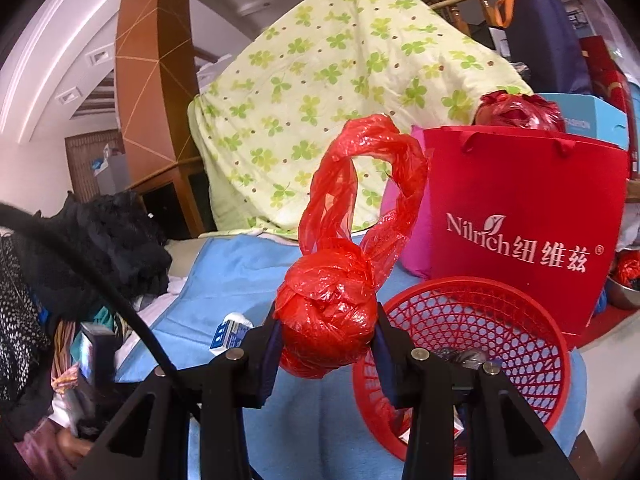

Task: Collect trash
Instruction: 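Lower the left tool onto the white medicine box and close it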

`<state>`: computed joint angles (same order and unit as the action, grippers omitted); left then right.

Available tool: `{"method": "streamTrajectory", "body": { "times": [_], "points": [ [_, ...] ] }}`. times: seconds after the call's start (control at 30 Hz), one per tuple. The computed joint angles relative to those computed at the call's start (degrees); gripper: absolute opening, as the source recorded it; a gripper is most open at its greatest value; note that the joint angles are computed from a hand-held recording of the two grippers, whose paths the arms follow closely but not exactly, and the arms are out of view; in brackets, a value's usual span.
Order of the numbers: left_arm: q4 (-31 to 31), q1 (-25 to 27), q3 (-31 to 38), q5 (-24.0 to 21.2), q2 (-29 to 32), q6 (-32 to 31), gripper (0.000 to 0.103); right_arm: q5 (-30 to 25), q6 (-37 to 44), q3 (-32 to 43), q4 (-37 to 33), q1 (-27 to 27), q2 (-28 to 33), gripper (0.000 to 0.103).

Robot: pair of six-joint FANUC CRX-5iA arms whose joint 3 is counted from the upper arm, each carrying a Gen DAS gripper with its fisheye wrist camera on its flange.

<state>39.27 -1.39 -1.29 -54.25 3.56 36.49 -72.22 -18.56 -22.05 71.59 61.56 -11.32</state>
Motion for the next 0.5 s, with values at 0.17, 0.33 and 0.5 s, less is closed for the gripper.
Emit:
{"method": "streamTrajectory", "body": {
  "times": [0.17,0.33,0.5],
  "points": [
    [-0.79,-3.16,-0.16,6.23,-1.19,-3.39,0.001,-2.51,-1.51,-1.49,0.58,1.02,-1.77,0.043],
    [-5.96,-1.03,4.17,1.73,3.55,7.28,0.001,-7.11,-1.11,-2.57,0.62,2.85,-2.81,0.043],
    [-8.27,0.64,3.88,0.54,4.93,9.51,0.011,-7.9,-3.14,-3.84,-0.34,3.0,-4.02,0.043]
  ]
}}
